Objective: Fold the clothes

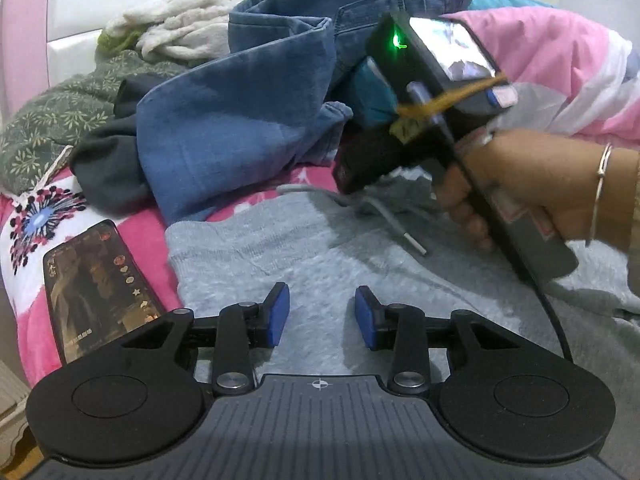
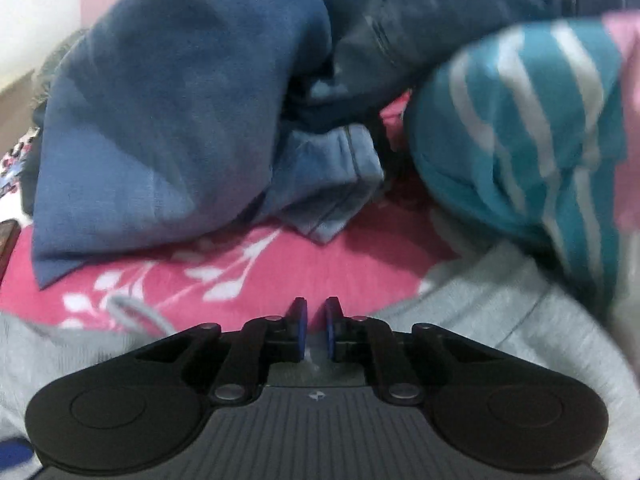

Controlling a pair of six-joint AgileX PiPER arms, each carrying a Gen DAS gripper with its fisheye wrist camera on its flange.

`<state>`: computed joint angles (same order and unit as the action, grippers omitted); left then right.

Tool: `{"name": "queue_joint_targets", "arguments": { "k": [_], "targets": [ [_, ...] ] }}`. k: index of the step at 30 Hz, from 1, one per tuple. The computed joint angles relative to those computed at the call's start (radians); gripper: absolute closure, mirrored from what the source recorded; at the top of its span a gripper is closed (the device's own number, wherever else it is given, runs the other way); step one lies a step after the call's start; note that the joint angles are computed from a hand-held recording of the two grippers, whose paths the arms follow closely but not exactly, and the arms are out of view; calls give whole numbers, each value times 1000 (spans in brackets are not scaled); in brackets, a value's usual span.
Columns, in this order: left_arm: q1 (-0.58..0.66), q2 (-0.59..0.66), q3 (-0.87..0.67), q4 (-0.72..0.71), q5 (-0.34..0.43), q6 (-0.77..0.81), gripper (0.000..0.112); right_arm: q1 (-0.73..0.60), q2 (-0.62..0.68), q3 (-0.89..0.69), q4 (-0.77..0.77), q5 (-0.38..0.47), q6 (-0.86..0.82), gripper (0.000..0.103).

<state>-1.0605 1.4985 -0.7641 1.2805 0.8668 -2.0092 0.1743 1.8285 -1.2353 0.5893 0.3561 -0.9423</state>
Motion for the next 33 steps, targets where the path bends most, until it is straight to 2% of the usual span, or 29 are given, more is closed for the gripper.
{"name": "queue_joint_targets", "arguments": {
  "k": [2, 3, 5, 6, 7, 9, 12, 13, 15, 20, 22, 25, 27, 29, 30, 31, 33],
  "targets": [
    [-15, -4, 8, 3, 22, -6, 75, -45, -57, 19, 114, 31, -61, 92],
    [-11, -8, 9, 2, 17, -5, 75, -75, -82, 22, 158, 75, -93, 91],
    [-4, -15, 9, -3, 9, -3, 75, -147, -124, -2, 157, 244, -101, 89],
    [-1, -15, 6, -9, 9, -2, 76, -176, -142, -11, 148, 318, -109, 82],
    [-2, -13, 3, -13, 10, -3, 75, -191, -165, -1, 135, 367, -133, 69],
    [-1, -14, -1, -22, 12, -2, 76, -210, -219, 48, 128, 418, -191, 59],
    [-2, -19, 3, -28, 15, -12, 77, -151, -231, 98, 43, 401, -169, 60],
    [-3, -19, 4, -29, 17, -16, 77, -126, -227, 113, 7, 382, -143, 64],
    [1, -18, 5, -33, 16, -20, 78, -83, -200, 134, -55, 329, -72, 64],
    [1, 2, -21, -52, 42, -21, 79, -86, -169, 143, 58, 279, -85, 71],
    [-3, 17, -40, -66, 60, -20, 79, -86, -156, 153, 120, 242, -110, 75],
    [-26, 50, -66, -73, 104, 3, 79, -76, -149, 176, 190, 184, -145, 77],
    [-26, 46, -63, -73, 105, 1, 79, -63, -164, 208, 217, 135, -170, 77],
    [-27, 33, -58, -76, 109, -12, 79, -68, -224, 246, 219, 117, -175, 73],
    [-34, 29, -62, -84, 125, -6, 78, -82, -269, 275, 238, 118, -206, 66],
    [-43, 28, -67, -89, 146, 1, 78, -117, -322, 306, 272, 133, -243, 59],
    [-68, 22, -71, -89, 197, -5, 78, -257, -442, 362, 361, 221, -319, 57]
  ]
}}
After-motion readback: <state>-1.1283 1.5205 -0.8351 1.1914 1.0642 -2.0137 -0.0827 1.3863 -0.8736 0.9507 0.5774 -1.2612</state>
